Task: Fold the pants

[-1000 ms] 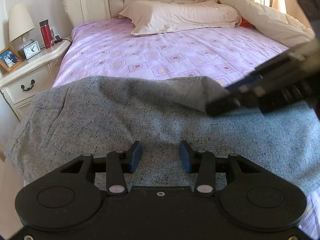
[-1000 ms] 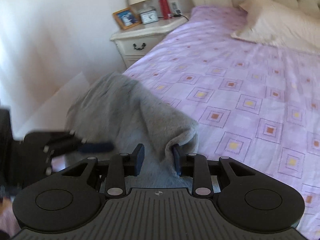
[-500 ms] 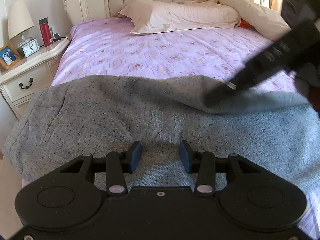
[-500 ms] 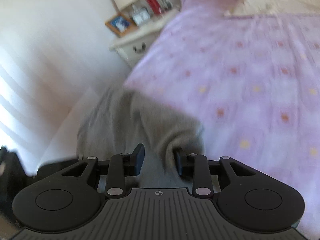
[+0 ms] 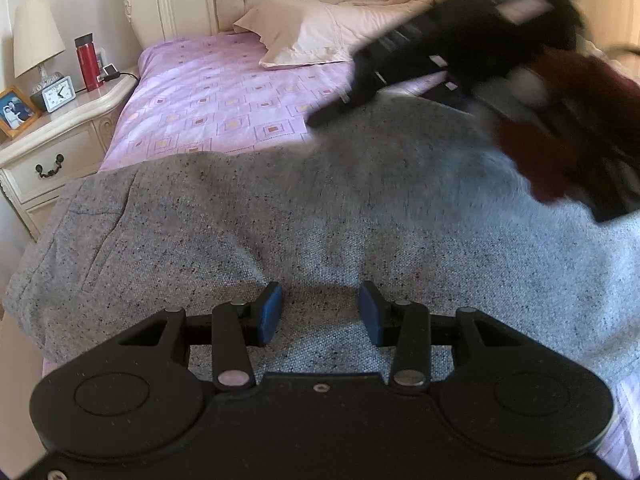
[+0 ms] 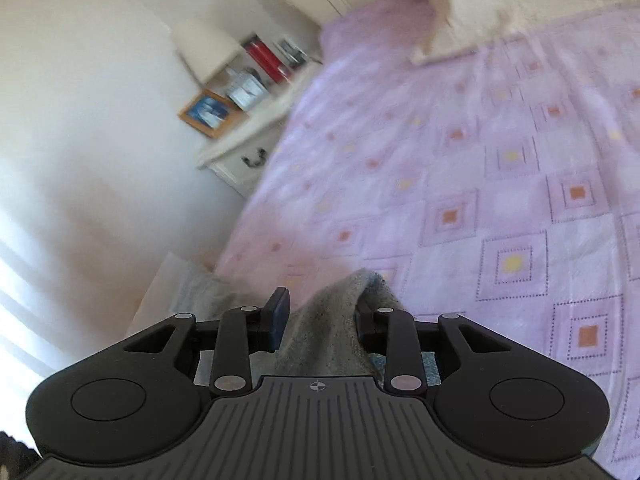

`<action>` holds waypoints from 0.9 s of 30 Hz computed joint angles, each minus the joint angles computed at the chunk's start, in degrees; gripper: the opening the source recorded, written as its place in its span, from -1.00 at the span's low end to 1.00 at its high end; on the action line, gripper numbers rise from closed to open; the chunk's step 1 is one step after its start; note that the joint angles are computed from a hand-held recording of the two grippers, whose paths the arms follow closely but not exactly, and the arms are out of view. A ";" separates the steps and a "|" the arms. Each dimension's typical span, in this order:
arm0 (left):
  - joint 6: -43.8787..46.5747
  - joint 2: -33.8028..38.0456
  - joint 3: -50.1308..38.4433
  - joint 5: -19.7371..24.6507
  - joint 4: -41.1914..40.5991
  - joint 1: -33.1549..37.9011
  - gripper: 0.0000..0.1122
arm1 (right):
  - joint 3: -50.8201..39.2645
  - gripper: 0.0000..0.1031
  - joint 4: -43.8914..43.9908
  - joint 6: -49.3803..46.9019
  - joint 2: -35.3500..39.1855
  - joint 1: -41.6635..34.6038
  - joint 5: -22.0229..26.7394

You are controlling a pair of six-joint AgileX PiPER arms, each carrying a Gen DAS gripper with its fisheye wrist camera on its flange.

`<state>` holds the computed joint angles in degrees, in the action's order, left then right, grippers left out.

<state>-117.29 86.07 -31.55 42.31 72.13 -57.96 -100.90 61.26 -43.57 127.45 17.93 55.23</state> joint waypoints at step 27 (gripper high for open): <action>48.04 -2.67 -12.96 -16.34 -27.97 37.71 -0.11 | 21.33 -0.91 -10.43 -30.08 -12.54 13.58 -35.23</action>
